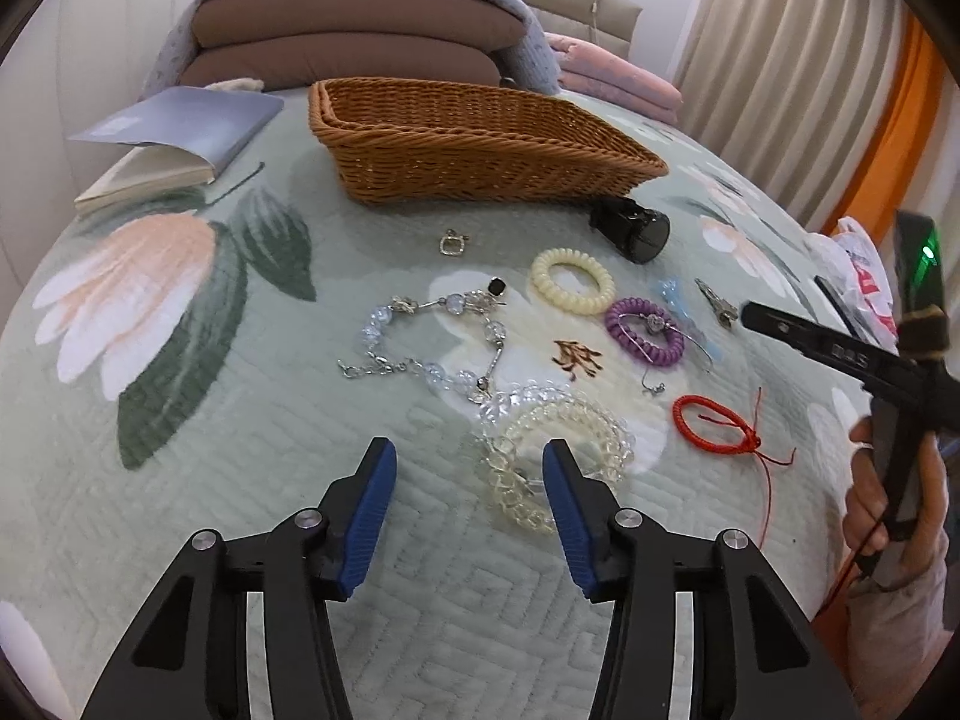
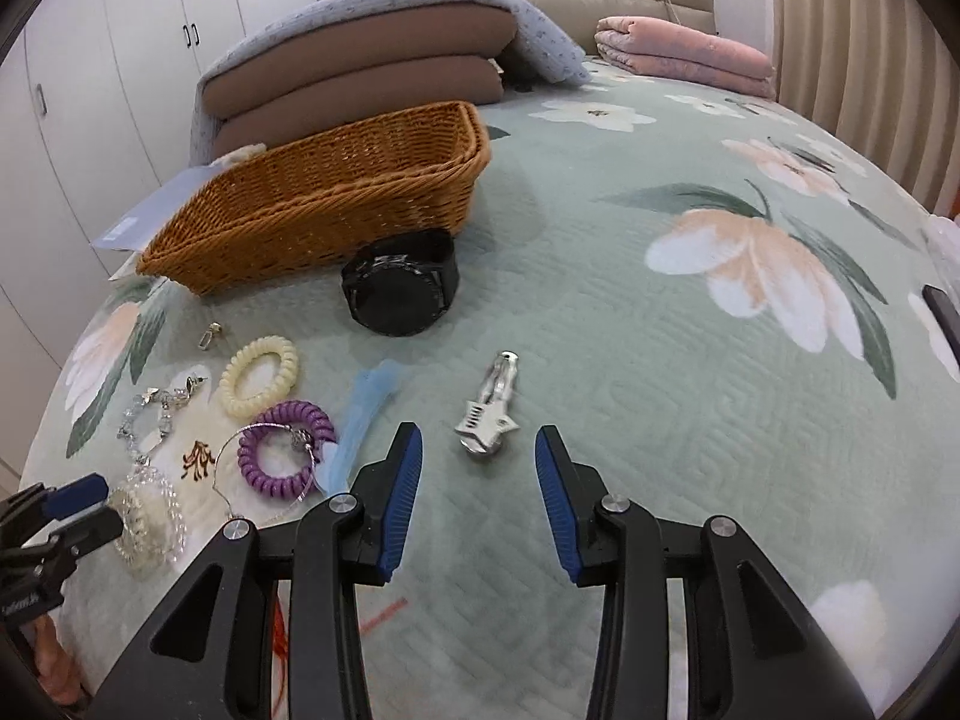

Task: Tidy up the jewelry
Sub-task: 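Grasp the clear coil bracelet with the left tool while the right tool grasps the silver key charm, then carry both items over the wicker basket and open both tools to drop them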

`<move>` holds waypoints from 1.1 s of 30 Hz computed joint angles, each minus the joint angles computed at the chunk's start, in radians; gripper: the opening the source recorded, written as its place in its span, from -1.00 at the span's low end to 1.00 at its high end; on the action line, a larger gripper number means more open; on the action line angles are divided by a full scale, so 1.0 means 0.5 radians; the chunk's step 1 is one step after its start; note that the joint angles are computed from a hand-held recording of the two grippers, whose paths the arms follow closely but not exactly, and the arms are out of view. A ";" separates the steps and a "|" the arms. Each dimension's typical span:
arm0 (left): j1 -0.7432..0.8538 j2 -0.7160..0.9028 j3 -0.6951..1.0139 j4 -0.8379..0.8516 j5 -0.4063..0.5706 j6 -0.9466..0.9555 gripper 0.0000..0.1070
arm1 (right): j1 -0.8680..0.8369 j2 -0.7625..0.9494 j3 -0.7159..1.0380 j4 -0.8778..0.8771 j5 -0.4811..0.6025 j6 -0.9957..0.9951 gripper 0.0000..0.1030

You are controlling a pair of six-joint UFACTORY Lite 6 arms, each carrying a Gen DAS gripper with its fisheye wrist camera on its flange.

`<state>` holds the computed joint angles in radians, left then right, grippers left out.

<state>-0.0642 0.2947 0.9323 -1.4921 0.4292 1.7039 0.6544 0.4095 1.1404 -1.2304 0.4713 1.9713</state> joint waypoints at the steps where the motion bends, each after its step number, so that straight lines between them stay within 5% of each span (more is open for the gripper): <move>1: 0.005 0.000 -0.002 0.003 0.020 0.001 -0.04 | -0.008 0.043 0.052 0.048 -0.002 -0.050 -0.15; 5: -0.010 0.033 0.021 -0.019 0.023 0.007 -0.06 | -0.034 0.202 0.252 0.250 0.088 -0.297 -0.18; 9: -0.041 0.037 0.014 -0.108 -0.020 0.073 -0.21 | -0.023 0.290 0.332 0.264 0.141 -0.351 -0.50; 11: -0.045 0.042 0.015 -0.135 -0.021 0.097 -0.59 | -0.022 0.269 0.299 0.216 0.124 -0.299 -0.50; 13: -0.025 0.067 0.037 -0.079 0.039 0.043 -0.77 | -0.012 0.243 0.262 0.167 0.117 -0.238 -0.50; 25: 0.106 -0.185 -0.120 -0.292 0.281 0.245 -0.80 | 0.133 -0.138 -0.089 -0.329 0.164 0.254 -0.50; 33: 0.059 -0.257 0.298 0.031 0.202 -0.324 -0.80 | 0.028 -0.067 0.460 -0.081 0.207 -0.347 -0.50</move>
